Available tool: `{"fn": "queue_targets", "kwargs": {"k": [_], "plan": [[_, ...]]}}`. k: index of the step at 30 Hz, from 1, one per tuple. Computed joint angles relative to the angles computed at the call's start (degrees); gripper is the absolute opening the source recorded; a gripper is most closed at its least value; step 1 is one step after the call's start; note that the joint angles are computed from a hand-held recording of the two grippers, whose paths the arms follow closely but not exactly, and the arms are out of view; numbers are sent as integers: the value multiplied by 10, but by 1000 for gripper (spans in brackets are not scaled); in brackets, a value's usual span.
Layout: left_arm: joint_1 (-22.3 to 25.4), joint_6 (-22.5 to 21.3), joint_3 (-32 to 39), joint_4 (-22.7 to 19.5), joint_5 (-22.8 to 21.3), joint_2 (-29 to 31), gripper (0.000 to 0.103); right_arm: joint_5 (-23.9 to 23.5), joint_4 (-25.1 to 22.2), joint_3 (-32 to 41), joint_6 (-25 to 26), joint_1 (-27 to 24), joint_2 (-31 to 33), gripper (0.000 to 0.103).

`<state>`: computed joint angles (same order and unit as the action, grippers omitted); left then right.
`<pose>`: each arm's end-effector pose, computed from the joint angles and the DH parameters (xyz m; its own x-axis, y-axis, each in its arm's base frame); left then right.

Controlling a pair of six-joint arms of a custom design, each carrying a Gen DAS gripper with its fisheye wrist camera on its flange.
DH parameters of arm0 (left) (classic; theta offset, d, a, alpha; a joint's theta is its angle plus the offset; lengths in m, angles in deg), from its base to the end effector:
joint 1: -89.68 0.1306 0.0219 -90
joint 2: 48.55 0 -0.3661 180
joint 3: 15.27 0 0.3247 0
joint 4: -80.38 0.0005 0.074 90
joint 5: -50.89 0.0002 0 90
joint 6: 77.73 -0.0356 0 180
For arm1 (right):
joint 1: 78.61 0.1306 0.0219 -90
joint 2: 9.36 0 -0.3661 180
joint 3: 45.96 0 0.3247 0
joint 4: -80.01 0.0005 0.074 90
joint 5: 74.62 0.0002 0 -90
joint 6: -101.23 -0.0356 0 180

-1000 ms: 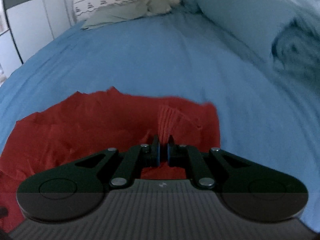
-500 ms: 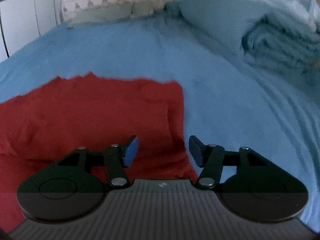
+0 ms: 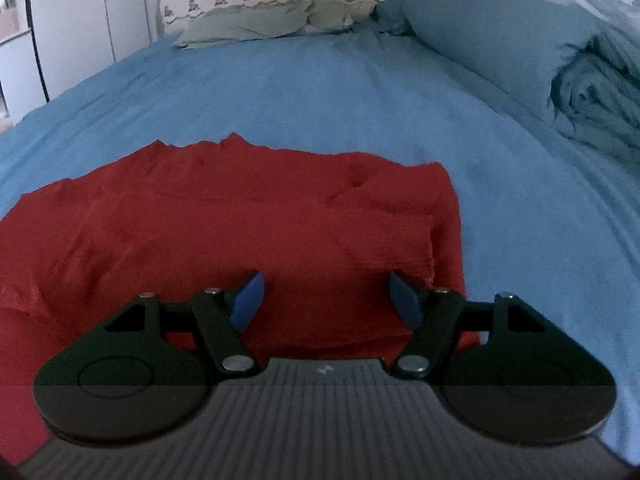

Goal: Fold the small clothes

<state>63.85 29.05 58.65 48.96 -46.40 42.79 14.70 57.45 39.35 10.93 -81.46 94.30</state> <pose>0.3726 -0.1759 0.3170 -0.7519 0.0458 -0.6577 0.1462 0.9843 -0.0985 0.4986 -0.0249 0.3122 -0.6538 0.0378 -0.7557 0.0442 0.9990 0.0117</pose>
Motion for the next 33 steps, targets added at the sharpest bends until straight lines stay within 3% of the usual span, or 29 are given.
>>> {"fn": "queue_targets", "kwargs": {"k": [6, 10, 14, 16, 21, 26, 28, 30, 33], "plan": [[-25, -3, 9, -31, -44, -56, 95, -68, 28, -51, -13, -25, -109, 94], [-49, 29, 26, -79, -64, -116, 95, -118, 36, -103, -4, -50, -227, 103], [-85, 66, 38, -127, -90, -196, 103, -155, 9, -139, 13, -81, -355, 103], [-110, 83, 39, -152, -115, -234, 103, -180, -32, -135, 21, -99, -399, 103], [-179, 140, 5, -215, -172, -322, 103, -277, -192, -127, 46, -190, -495, 103], [-251, 271, -65, -288, -209, -386, 103, -362, -360, -146, 111, -329, -563, 103], [-275, 319, -97, -304, -216, -403, 101, -398, -421, -158, 163, -391, -574, 103], [-295, 358, -125, -310, -224, -414, 96, -398, -457, -179, 202, -424, -588, 103], [-302, 378, -163, -294, -207, -422, 87, -395, -486, -219, 245, -462, -603, 103]]}}
